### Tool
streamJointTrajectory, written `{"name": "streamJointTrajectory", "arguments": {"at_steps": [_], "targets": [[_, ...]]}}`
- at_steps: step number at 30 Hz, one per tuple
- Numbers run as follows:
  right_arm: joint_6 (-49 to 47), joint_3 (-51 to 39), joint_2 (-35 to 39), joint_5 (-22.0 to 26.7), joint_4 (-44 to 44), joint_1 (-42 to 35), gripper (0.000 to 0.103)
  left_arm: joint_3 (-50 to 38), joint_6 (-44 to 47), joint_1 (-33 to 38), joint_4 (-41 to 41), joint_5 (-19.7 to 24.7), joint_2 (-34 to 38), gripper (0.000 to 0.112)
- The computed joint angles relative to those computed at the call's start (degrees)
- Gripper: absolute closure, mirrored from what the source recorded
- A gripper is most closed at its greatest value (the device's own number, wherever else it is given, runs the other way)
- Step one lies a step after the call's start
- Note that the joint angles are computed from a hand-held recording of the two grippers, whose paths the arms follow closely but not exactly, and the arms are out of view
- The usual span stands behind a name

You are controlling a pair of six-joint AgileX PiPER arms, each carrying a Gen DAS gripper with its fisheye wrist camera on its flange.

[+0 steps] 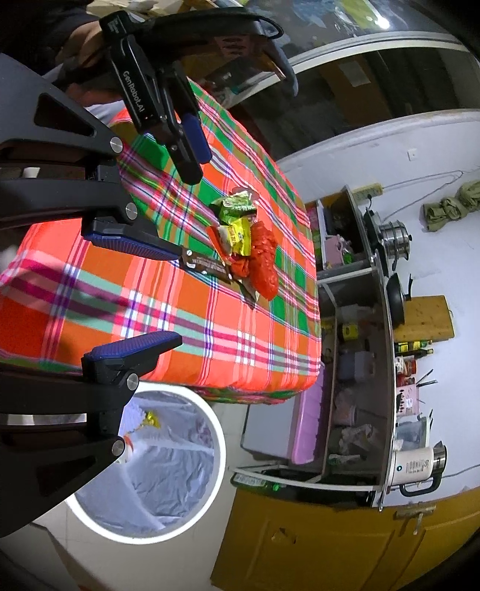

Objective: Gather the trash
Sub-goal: 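Move both tools back over the table toward the snack wrappers, then grasp the green chip bag with the left tool while the right tool grasps the brown snack wrapper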

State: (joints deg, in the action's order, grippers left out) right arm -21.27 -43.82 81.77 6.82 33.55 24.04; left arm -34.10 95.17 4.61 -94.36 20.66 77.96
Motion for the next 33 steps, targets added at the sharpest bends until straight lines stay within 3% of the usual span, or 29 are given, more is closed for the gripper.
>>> {"name": "streamJointTrajectory", "arguments": {"at_steps": [8, 23, 33], "targets": [[5.6, -4.2, 5.5, 0.4, -4.9, 1.9, 0.062, -0.9, 1.2, 4.6, -0.6, 1.6, 2.6, 0.059], [1.9, -15.9, 18.5, 3.6, -1.6, 3.2, 0.062, -6.9, -1.2, 9.9, 0.1, 3.4, 10.4, 0.059], [10.1, -23.6, 26.1, 6.3, -10.0, 3.3, 0.062, -14.4, -7.2, 10.5, 4.2, 3.6, 17.5, 0.059]]}}
